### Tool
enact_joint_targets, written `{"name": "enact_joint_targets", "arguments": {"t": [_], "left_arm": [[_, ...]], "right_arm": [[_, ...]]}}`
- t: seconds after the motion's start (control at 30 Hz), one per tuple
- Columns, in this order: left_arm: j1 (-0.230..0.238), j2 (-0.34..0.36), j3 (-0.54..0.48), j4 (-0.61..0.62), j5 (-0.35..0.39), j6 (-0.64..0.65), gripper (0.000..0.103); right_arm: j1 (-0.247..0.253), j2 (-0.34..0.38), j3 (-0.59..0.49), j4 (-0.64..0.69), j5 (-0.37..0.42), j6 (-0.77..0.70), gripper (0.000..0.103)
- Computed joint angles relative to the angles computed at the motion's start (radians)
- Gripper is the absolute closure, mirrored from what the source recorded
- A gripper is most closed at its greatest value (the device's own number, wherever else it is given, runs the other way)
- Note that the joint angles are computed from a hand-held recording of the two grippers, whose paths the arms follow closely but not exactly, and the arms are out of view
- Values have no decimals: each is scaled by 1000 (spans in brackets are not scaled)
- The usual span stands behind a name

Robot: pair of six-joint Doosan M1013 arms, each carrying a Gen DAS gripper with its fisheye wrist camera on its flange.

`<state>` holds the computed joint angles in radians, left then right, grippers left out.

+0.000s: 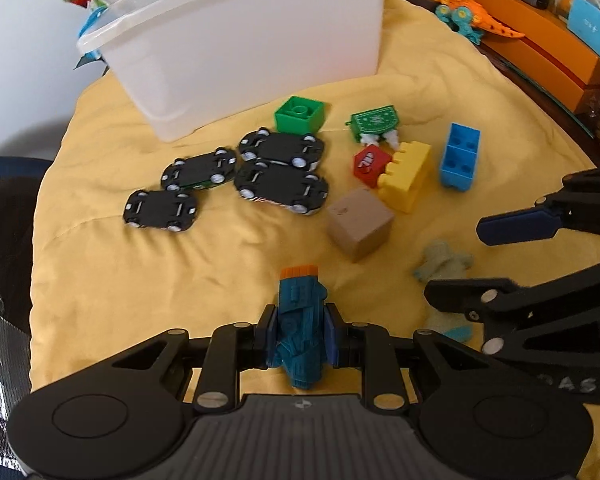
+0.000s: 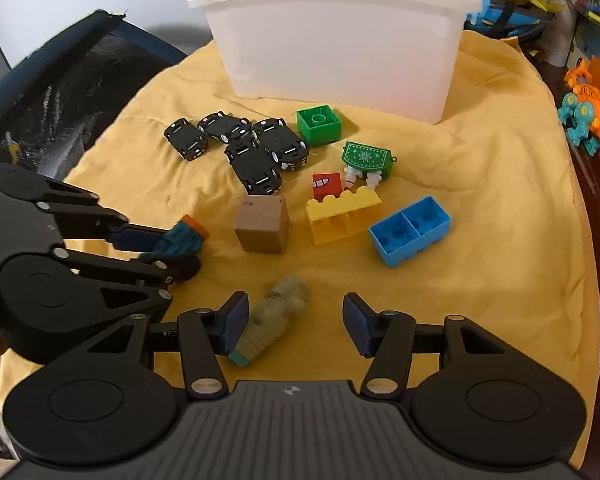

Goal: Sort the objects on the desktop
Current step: 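Grasp the teal toy gun with the left tool while the right tool grasps the grey figure, then carry the teal gun and grey figure into the bin and release them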

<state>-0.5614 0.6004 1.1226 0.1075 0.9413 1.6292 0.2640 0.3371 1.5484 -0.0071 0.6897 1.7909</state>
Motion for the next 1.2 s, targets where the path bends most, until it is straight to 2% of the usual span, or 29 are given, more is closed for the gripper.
{"name": "enact_joint_targets", "arguments": {"t": [0.1,0.17,0.23,0.37,0.4,0.7,0.9,1.2], "left_arm": [[0,-4,9,21,-9,-17,76],[3,-5,10,11,-13,-24,76],[0,-8,14,23,-22,-33,76],[-3,-16,20,26,-43,-39,76],[-3,-19,19,21,-48,-41,76],[-1,-40,1,-40,-118,9,76],[-7,-49,-21,-45,-165,49,76],[-9,-31,-84,-43,-153,56,76]], "right_arm": [[16,14,-12,-17,31,-2,46],[25,17,-5,-37,18,-22,48],[37,16,-2,-87,7,-24,69],[26,8,2,-65,9,-15,70],[22,5,4,-63,6,-3,75],[-6,-31,14,-126,-23,119,75],[-11,-35,0,-155,-40,136,76],[-12,-34,-20,-178,-86,141,76]]}}
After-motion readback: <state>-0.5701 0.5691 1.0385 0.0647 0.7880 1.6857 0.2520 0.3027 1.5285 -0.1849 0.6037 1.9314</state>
